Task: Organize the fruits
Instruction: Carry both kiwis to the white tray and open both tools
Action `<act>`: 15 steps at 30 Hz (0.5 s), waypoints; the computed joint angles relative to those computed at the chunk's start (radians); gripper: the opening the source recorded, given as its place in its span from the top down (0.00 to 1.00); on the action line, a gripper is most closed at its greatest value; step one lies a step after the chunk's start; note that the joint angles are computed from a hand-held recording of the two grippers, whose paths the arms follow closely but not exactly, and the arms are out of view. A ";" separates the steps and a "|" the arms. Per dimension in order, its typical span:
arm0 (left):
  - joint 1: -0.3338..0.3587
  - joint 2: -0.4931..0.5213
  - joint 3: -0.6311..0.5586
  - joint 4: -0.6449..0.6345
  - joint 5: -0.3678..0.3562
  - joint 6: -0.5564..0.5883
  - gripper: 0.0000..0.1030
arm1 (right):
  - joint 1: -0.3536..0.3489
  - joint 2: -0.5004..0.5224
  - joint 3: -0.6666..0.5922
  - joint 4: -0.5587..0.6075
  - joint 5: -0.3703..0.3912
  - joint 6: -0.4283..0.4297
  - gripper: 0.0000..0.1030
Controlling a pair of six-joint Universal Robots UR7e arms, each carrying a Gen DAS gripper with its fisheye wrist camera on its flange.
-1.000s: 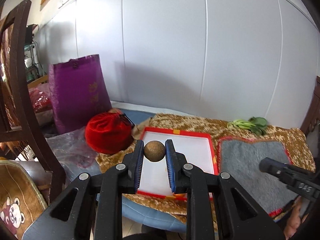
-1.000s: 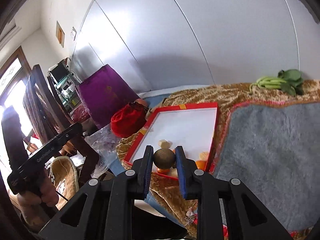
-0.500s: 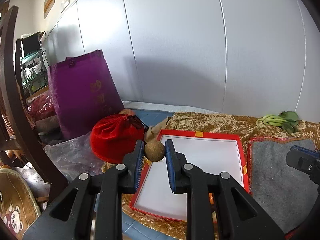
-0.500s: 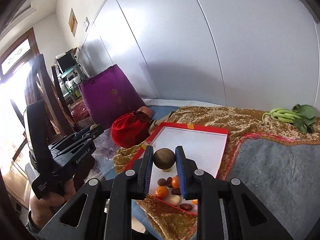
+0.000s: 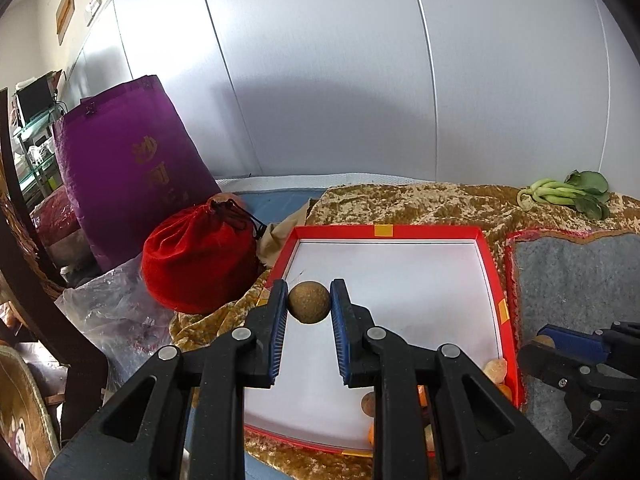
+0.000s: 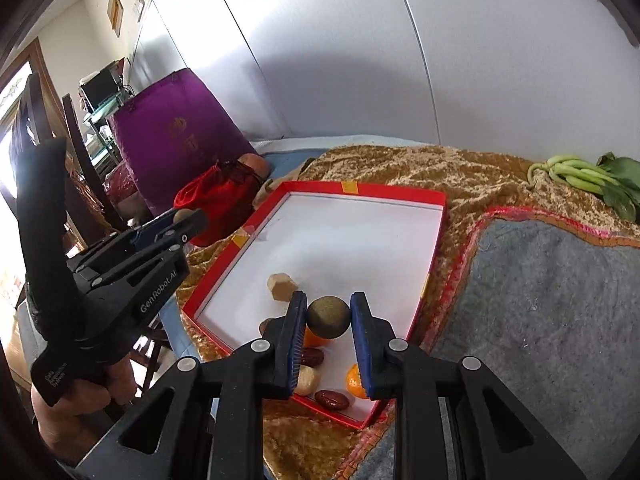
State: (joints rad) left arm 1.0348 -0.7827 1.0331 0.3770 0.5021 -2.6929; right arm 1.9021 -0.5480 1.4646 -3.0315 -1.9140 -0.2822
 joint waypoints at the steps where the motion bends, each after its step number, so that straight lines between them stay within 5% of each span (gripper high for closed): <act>1: 0.002 0.002 0.000 0.001 -0.001 0.002 0.81 | -0.001 0.004 -0.001 0.000 -0.004 0.001 0.78; 15: 0.011 0.016 -0.005 -0.004 -0.027 0.018 0.81 | 0.003 0.038 -0.011 -0.011 -0.039 -0.024 0.78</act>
State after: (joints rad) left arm 1.0458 -0.7665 1.0281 0.3733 0.4748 -2.6749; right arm 1.9053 -0.5100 1.4532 -3.0420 -1.9532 -0.3057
